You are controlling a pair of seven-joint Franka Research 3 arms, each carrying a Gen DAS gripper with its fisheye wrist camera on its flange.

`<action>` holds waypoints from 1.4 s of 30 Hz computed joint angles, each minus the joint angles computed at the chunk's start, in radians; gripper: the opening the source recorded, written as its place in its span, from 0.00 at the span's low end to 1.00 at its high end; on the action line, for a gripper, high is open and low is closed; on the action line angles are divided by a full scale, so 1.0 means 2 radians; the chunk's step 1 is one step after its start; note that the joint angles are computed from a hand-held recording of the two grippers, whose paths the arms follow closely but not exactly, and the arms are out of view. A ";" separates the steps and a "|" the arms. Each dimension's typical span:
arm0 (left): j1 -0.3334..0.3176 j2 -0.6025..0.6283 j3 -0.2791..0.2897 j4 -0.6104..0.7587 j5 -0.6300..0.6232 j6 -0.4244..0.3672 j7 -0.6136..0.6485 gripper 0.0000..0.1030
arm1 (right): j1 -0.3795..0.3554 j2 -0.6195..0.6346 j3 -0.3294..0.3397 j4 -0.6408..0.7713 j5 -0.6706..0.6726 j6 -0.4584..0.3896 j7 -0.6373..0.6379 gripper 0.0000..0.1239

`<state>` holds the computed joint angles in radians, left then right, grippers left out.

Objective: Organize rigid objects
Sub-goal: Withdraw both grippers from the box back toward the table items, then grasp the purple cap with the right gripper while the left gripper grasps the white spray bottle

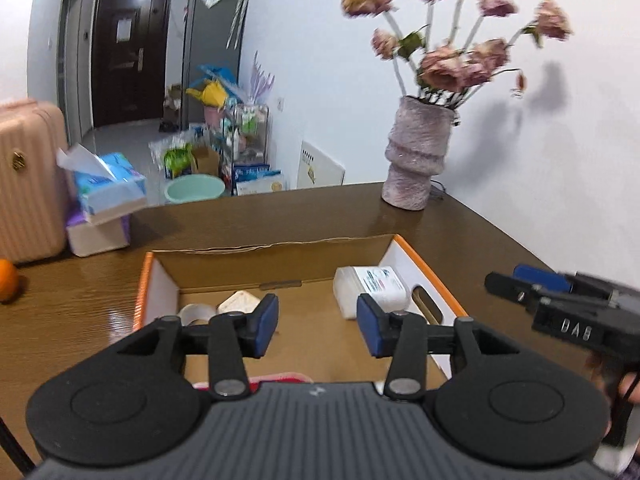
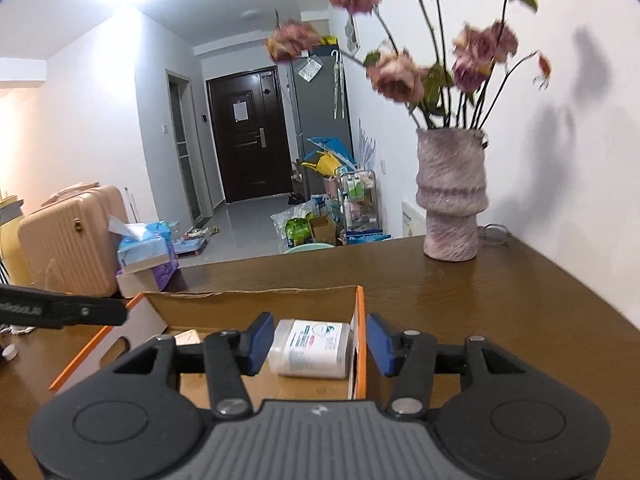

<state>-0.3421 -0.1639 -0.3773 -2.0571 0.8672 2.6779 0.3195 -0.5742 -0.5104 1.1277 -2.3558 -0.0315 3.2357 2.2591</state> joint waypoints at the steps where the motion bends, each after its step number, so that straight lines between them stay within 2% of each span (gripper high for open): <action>1: -0.003 -0.018 -0.003 -0.014 0.004 -0.003 -0.004 0.48 | 0.024 -0.012 -0.019 -0.011 0.004 -0.003 -0.001 0.41; 3: -0.004 -0.056 -0.014 -0.043 0.011 -0.010 -0.017 0.54 | 0.073 -0.042 -0.054 -0.034 0.009 -0.013 0.000 0.42; 6: -0.002 -0.102 -0.035 -0.076 0.021 -0.020 -0.032 0.58 | 0.130 -0.084 -0.088 -0.066 0.014 -0.023 0.004 0.44; 8: -0.002 -0.141 -0.053 -0.103 0.027 -0.031 -0.048 0.60 | 0.159 -0.115 -0.100 -0.087 0.018 -0.032 0.014 0.45; 10: 0.000 -0.182 -0.067 -0.134 0.033 -0.024 -0.070 0.64 | 0.189 -0.144 -0.110 -0.107 0.022 -0.039 0.026 0.45; 12: 0.001 -0.220 -0.084 -0.163 0.035 -0.021 -0.091 0.72 | 0.217 -0.172 -0.117 -0.130 0.025 -0.042 0.038 0.46; 15: -0.007 -0.267 -0.113 -0.198 0.020 -0.047 -0.104 0.75 | 0.250 -0.225 -0.112 -0.159 0.032 -0.064 0.072 0.47; 19: -0.037 -0.315 -0.145 -0.238 -0.003 -0.083 -0.119 0.80 | 0.295 -0.277 -0.101 -0.191 0.024 -0.093 0.115 0.48; 26: -0.101 -0.375 -0.178 -0.292 -0.063 -0.117 -0.195 0.85 | 0.372 -0.343 -0.064 -0.222 -0.003 -0.151 0.189 0.63; 29: -0.126 -0.378 -0.187 -0.302 -0.080 -0.137 -0.217 0.86 | 0.399 -0.345 -0.055 -0.228 -0.011 -0.165 0.218 0.65; 32: -0.138 -0.363 -0.181 -0.306 -0.077 -0.134 -0.213 0.86 | 0.406 -0.321 -0.057 -0.225 -0.033 -0.152 0.219 0.65; 35: -0.129 -0.350 -0.175 -0.310 -0.067 -0.123 -0.229 0.86 | 0.384 -0.291 -0.053 -0.209 -0.054 -0.144 0.226 0.63; 38: -0.097 -0.327 -0.161 -0.310 -0.053 -0.086 -0.260 0.86 | 0.356 -0.261 -0.047 -0.195 -0.067 -0.135 0.233 0.59; 42: -0.027 -0.277 -0.158 -0.283 -0.031 -0.068 -0.314 0.85 | 0.321 -0.228 -0.040 -0.182 -0.080 -0.123 0.236 0.59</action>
